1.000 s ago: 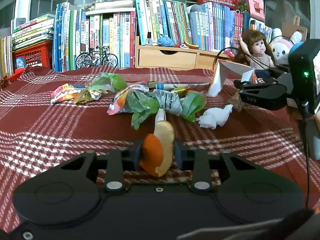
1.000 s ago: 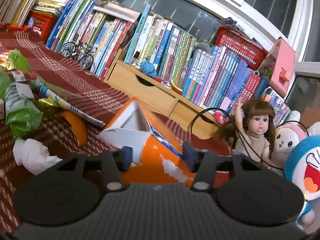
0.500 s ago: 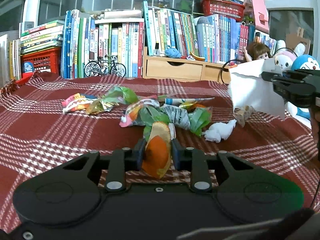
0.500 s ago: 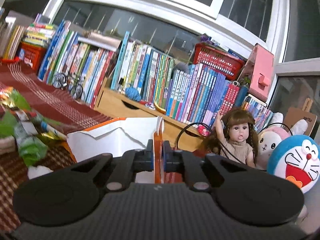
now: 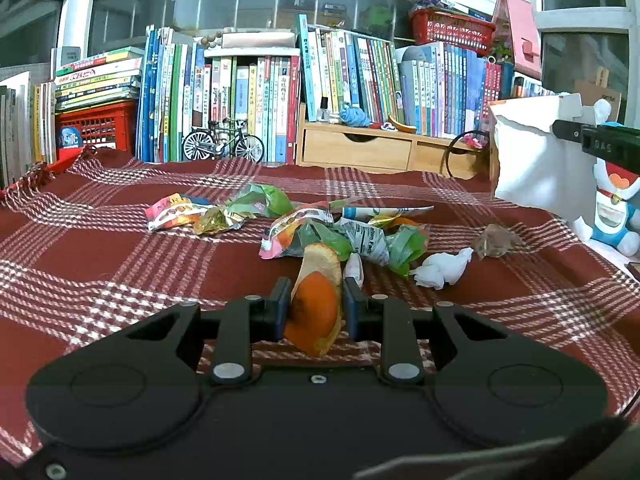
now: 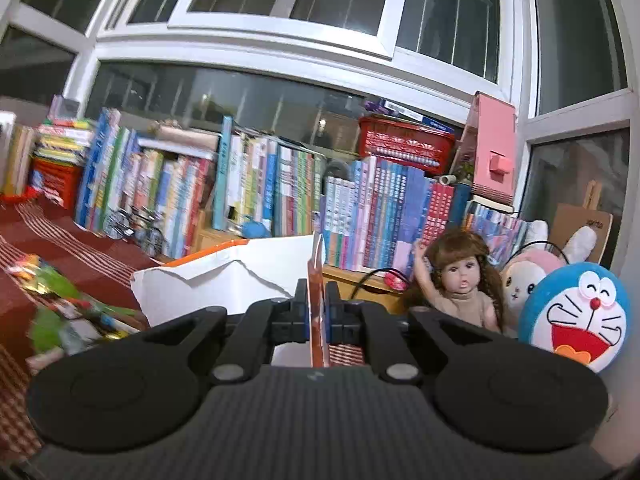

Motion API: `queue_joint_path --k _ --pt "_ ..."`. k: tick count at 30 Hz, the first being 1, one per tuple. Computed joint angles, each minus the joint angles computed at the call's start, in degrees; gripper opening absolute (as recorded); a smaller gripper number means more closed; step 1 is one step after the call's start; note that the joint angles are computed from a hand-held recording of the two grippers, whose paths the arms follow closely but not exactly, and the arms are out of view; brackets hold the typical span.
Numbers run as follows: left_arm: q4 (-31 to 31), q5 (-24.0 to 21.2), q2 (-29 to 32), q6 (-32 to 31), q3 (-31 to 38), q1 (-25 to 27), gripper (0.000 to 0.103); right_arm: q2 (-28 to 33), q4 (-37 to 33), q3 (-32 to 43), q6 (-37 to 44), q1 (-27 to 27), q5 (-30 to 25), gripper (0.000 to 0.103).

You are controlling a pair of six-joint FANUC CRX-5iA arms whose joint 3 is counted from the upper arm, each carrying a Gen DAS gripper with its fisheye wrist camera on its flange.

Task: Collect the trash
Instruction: 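Carry orange peel piece and orange box toward the table edge with both tools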

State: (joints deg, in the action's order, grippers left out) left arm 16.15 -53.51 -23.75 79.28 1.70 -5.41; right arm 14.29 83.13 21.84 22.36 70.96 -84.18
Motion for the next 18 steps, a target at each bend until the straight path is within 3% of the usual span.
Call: queue_joint_path --k 11,18 --pt "6.3 -3.9 -4.4 -5.6 -2.5 4.9 0.026 -4.0 -5.0 -1.7 -4.2 6.9 2.4 0.009" --pt "12.3 -10.7 -8.7 -10.6 -4.8 11.6 0.026 -6.8 -10.1 -4.4 -8.6 12.8 2.0 0.009"
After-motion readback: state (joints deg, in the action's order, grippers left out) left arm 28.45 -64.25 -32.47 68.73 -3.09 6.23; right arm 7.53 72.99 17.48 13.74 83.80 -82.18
